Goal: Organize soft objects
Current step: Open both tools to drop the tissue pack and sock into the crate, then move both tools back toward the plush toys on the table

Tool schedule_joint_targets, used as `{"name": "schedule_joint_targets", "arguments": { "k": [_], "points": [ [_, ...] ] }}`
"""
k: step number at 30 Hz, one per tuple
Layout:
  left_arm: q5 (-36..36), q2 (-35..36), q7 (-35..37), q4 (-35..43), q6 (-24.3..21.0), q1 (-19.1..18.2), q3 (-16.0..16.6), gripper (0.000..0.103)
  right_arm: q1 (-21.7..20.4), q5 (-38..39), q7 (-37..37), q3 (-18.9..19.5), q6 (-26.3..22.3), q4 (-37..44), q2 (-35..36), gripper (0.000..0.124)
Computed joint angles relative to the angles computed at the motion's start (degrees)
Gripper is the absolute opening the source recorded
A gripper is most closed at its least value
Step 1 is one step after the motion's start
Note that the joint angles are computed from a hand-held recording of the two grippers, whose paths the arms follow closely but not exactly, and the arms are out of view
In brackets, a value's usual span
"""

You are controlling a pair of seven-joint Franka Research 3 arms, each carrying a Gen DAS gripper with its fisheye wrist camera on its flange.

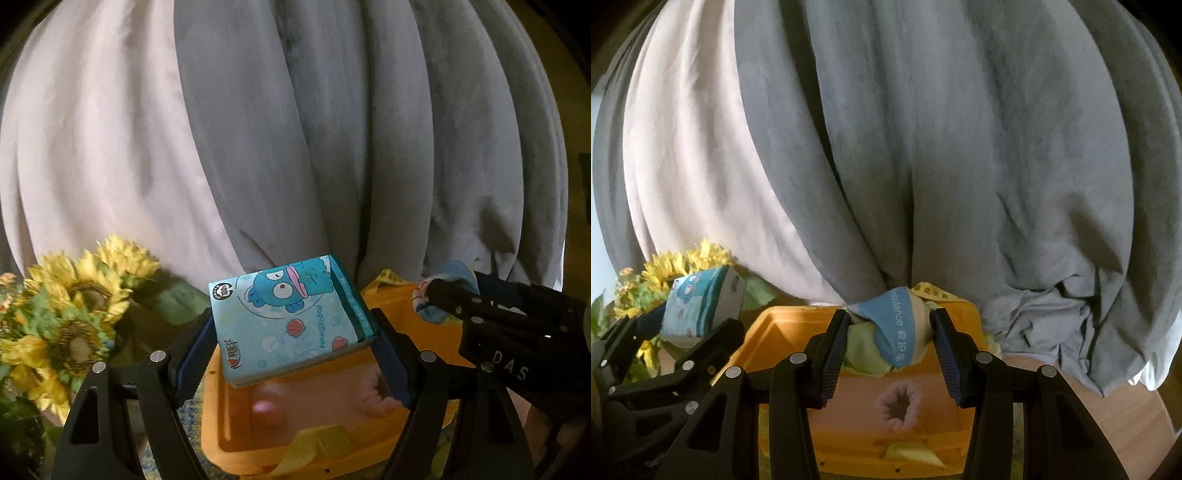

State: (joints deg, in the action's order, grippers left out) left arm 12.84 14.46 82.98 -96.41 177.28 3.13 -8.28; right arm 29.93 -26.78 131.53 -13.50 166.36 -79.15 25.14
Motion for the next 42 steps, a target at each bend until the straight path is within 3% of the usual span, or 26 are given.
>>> {"name": "schedule_joint_targets", "arguments": {
  "k": [4,8,14,16,25,33,42],
  "points": [
    [-5.4,4.2,6.8,5.0,-5.1,3.8,-5.4,0.08,-2.5,4.2,-4.7,3.0,-3.4,4.3,3.1,0.047],
    [-10.6,7.6,13.4,9.6,-10.8,5.3,-8.2,0.08,-4.2,8.5,-8.7,4.8,-5.5,7.7,5.9,0.047],
    [-11.2,10.1,14.8,13.1,-14.3,2.1,-5.0,0.083,-4.9,12.5,-12.4,5.3,-10.6,12.6,9.2,0.049],
    [-11.3,10.6,14.5,14.0,-15.2,1.6,-4.5,0.088,-5.3,13.8,-13.4,5.9,-12.2,13.9,9.9,0.056],
    [-9.8,7.6,9.3,9.8,-11.4,0.3,-2.0,0.092,-3.9,12.2,-10.2,3.7,-12.8,11.6,8.2,0.063],
    [-10.6,1.4,8.2,2.7,-6.8,2.0,-2.8,0.092,-1.3,5.3,-3.2,1.4,-9.7,4.1,2.1,0.07],
    [-22.4,-7.2,18.9,-7.1,-2.3,6.0,-6.9,0.092,2.4,-11.3,12.7,-0.9,-7.5,-5.4,-7.0,0.075]
  ]
}}
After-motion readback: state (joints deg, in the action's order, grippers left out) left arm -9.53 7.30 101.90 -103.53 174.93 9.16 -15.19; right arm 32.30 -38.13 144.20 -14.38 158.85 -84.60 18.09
